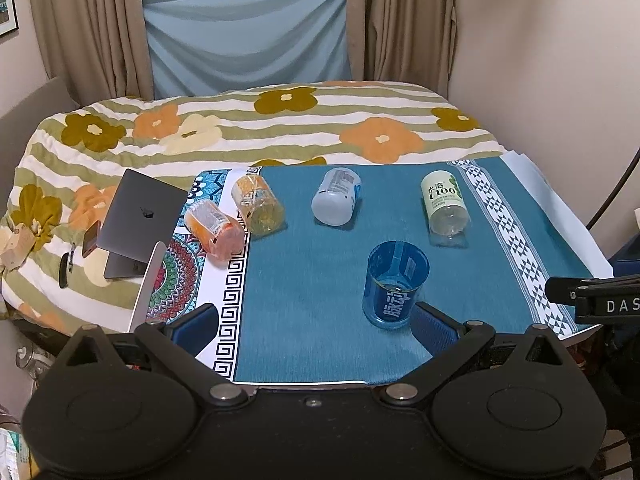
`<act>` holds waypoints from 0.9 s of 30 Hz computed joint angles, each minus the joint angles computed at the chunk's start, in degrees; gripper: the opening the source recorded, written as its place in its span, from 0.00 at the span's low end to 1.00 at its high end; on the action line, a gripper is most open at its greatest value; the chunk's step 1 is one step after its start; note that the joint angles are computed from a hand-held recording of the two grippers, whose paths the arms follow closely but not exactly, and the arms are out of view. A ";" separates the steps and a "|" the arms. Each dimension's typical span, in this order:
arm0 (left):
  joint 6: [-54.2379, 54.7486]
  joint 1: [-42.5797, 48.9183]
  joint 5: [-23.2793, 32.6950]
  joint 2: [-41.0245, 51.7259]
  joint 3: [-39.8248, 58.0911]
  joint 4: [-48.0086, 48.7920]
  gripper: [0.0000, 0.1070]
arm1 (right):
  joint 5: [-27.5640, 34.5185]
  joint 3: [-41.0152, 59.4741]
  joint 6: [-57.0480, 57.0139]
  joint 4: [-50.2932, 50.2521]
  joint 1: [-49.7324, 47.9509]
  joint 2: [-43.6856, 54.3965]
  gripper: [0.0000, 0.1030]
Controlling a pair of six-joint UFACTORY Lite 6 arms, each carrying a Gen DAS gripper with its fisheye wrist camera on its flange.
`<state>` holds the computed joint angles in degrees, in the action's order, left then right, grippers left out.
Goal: Flip cup upright
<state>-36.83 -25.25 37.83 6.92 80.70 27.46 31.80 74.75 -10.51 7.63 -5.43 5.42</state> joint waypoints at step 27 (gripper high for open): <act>-1.62 0.16 -1.25 0.14 0.46 3.04 0.96 | 0.27 2.49 -0.31 1.09 -0.04 1.38 1.00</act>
<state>-38.46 -25.09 36.58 7.06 81.16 30.50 32.07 77.23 -10.82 8.72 -5.47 6.80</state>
